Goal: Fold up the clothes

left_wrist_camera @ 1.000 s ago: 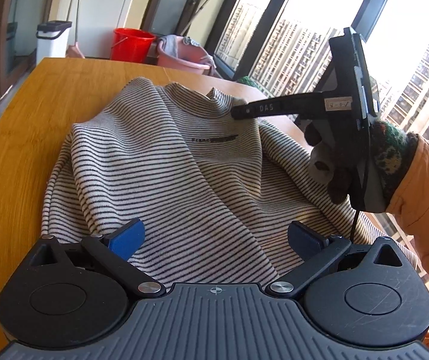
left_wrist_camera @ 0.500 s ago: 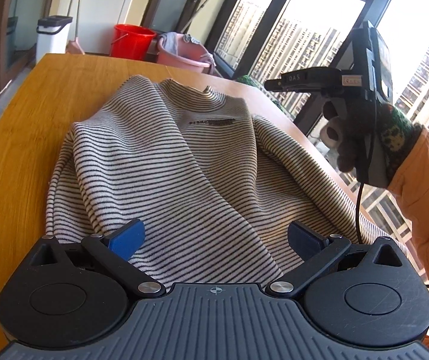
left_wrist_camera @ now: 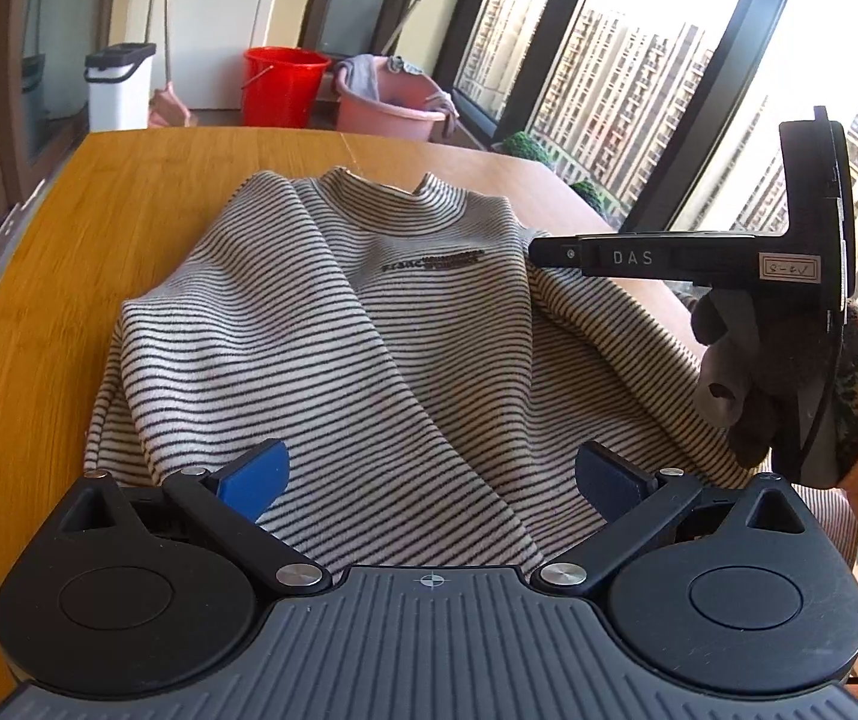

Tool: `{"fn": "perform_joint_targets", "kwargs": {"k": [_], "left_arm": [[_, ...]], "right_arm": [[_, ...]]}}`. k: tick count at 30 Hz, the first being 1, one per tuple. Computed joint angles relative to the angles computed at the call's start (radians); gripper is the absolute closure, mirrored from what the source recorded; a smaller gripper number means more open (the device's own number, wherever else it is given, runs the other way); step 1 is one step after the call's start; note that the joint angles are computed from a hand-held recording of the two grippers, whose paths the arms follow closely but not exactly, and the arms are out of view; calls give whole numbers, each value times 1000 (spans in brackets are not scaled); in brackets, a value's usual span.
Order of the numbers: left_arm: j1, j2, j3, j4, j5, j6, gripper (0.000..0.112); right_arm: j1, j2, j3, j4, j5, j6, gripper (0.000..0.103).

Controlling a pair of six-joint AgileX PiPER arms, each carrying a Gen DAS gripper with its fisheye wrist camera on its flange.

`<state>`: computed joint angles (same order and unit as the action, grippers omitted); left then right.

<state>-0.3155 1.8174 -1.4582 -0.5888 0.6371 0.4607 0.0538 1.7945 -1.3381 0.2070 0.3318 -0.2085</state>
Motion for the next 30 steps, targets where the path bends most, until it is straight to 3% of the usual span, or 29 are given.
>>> {"fn": "perform_joint_targets", "kwargs": {"k": [5, 9, 13, 15, 18, 20, 22, 24, 26, 28, 30], "left_arm": [[-15, 19, -20, 55, 5, -43, 9], [-17, 23, -14, 32, -22, -48, 9], [71, 43, 16, -293, 2, 96, 9], [134, 64, 21, -455, 71, 170, 9], [198, 115, -25, -547, 186, 153, 9], [212, 134, -58, -537, 221, 108, 12], [221, 128, -89, -468, 243, 25, 27], [230, 82, -87, -373, 236, -22, 28], [222, 13, -60, -251, 173, -25, 28], [200, -58, -9, -166, 99, 16, 26], [186, -105, 32, -155, 76, 120, 22]], "right_arm": [[-32, -87, 112, 157, -6, -167, 54], [-40, -167, 218, 257, -43, -309, 53], [-39, -200, 299, 379, -86, -448, 47], [-47, -201, 323, 468, -96, -532, 47], [-72, -199, 340, 631, -84, -681, 47], [-87, -193, 340, 692, -72, -732, 47], [-85, -200, 351, 714, -84, -750, 47], [-83, -223, 364, 720, -78, -753, 47], [-84, -265, 376, 708, -40, -741, 54], [-105, -306, 369, 769, 92, -828, 60], [-104, -315, 356, 782, 220, -818, 62]]}}
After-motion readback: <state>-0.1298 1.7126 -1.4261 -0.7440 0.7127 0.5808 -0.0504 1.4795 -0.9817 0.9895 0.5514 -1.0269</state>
